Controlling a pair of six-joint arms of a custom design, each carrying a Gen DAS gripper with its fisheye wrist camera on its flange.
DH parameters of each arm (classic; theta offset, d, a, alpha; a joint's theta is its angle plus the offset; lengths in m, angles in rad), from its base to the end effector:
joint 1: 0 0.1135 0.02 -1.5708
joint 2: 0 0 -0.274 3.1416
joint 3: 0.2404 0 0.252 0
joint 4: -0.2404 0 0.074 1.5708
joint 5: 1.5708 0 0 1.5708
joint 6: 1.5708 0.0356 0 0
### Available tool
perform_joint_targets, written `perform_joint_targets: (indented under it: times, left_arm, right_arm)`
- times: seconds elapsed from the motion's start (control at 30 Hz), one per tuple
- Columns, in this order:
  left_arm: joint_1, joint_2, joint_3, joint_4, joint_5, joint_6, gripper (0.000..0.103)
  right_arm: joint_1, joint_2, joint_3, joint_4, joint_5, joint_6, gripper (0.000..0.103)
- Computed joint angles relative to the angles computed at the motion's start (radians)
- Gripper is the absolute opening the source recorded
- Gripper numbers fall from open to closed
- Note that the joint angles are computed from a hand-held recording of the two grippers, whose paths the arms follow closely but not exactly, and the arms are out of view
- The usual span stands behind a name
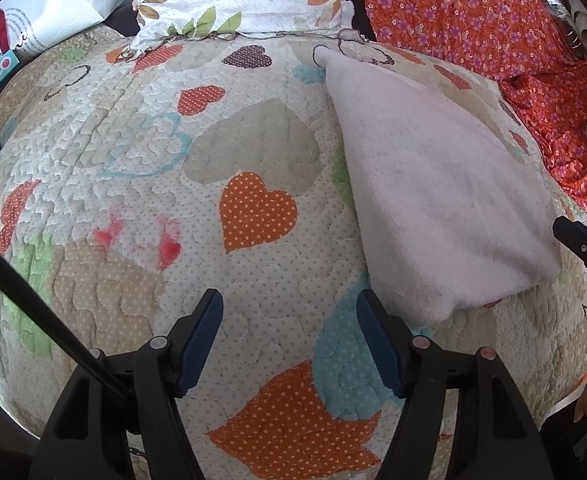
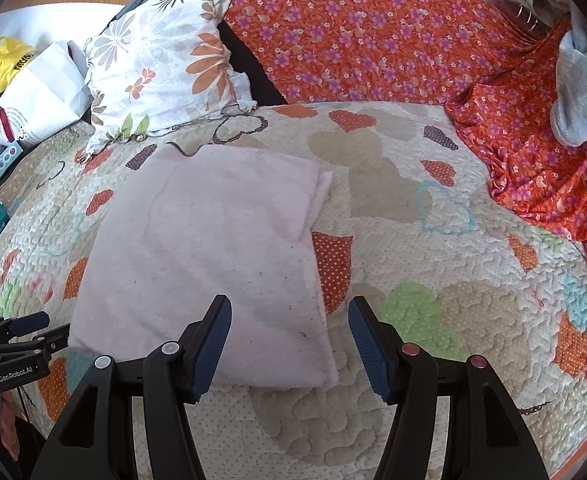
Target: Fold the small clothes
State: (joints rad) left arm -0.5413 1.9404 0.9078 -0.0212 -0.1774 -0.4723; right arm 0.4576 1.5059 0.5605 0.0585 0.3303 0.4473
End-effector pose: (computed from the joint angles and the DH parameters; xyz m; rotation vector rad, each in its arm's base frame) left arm 0.3031 -0.1749 0.0948 0.0286 2.6034 -0.1317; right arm 0.2403 0.1055 0.1402 0.1295 2.3904 0.0136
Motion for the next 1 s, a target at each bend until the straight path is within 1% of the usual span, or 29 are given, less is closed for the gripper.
perform_joint_targets:
  times: [0.13, 0.2, 0.23, 0.3, 0.33, 0.37, 0.4, 0.47, 0.5, 0.57, 0.6, 0.67, 0.7, 0.73, 0.77, 0.87, 0.93, 1.0]
  left_arm:
    - [-0.012, -0.044, -0.044, 0.039, -0.046, -0.005, 0.068]
    - [-0.026, -0.084, -0.080, 0.073, -0.098, -0.009, 0.068]
    - [-0.039, -0.119, -0.111, 0.102, -0.146, -0.013, 0.068]
    - [-0.064, -0.172, -0.153, 0.138, -0.230, -0.018, 0.074]
    - [-0.089, -0.215, -0.187, 0.169, -0.308, -0.019, 0.081]
    - [-0.106, -0.247, -0.212, 0.190, -0.363, -0.016, 0.088]
    - [-0.124, -0.279, -0.239, 0.213, -0.418, -0.014, 0.091]
    - [-0.173, -0.358, -0.306, 0.265, -0.550, -0.011, 0.101]
    - [-0.186, -0.383, -0.324, 0.283, -0.586, -0.006, 0.103]
    - [-0.231, -0.442, -0.364, 0.305, -0.688, -0.012, 0.103]
    - [-0.240, -0.461, -0.369, 0.302, -0.710, -0.015, 0.103]
    - [-0.251, -0.496, -0.356, 0.251, -0.721, -0.036, 0.103]
    - [-0.244, -0.507, -0.353, 0.260, -0.698, -0.019, 0.103]
    - [-0.234, -0.517, -0.348, 0.267, -0.655, 0.008, 0.103]
    - [-0.227, -0.516, -0.335, 0.254, -0.631, 0.016, 0.103]
    - [-0.202, -0.475, -0.268, 0.171, -0.568, -0.004, 0.103]
    - [-0.184, -0.435, -0.250, 0.153, -0.522, -0.039, 0.103]
    - [-0.163, -0.368, -0.240, 0.140, -0.471, -0.077, 0.103]
  right_arm:
    - [-0.005, -0.025, -0.014, -0.002, 0.010, 0.009, 0.066]
    - [-0.009, -0.055, -0.024, -0.005, 0.020, 0.010, 0.066]
    - [-0.007, -0.081, -0.032, -0.010, 0.030, 0.014, 0.066]
    - [-0.010, -0.140, -0.049, -0.020, 0.046, 0.018, 0.066]
    - [-0.010, -0.186, -0.063, -0.029, 0.058, 0.023, 0.066]
    - [-0.009, -0.210, -0.069, -0.037, 0.065, 0.028, 0.067]
    - [-0.009, -0.246, -0.083, -0.045, 0.074, 0.038, 0.068]
    - [-0.008, -0.321, -0.116, -0.062, 0.083, 0.068, 0.071]
    - [-0.011, -0.341, -0.124, -0.069, 0.080, 0.076, 0.071]
    - [-0.008, -0.368, -0.139, -0.085, 0.087, 0.094, 0.071]
    - [0.001, -0.379, -0.143, -0.095, 0.097, 0.106, 0.071]
    - [0.013, -0.393, -0.149, -0.113, 0.108, 0.121, 0.071]
    - [0.017, -0.398, -0.150, -0.121, 0.112, 0.125, 0.071]
    - [0.034, -0.409, -0.149, -0.140, 0.122, 0.130, 0.071]
    - [0.044, -0.415, -0.146, -0.151, 0.126, 0.126, 0.071]
    - [0.082, -0.418, -0.148, -0.161, 0.156, 0.111, 0.072]
    - [0.100, -0.396, -0.154, -0.152, 0.174, 0.108, 0.074]
    - [0.095, -0.347, -0.163, -0.113, 0.163, 0.107, 0.074]
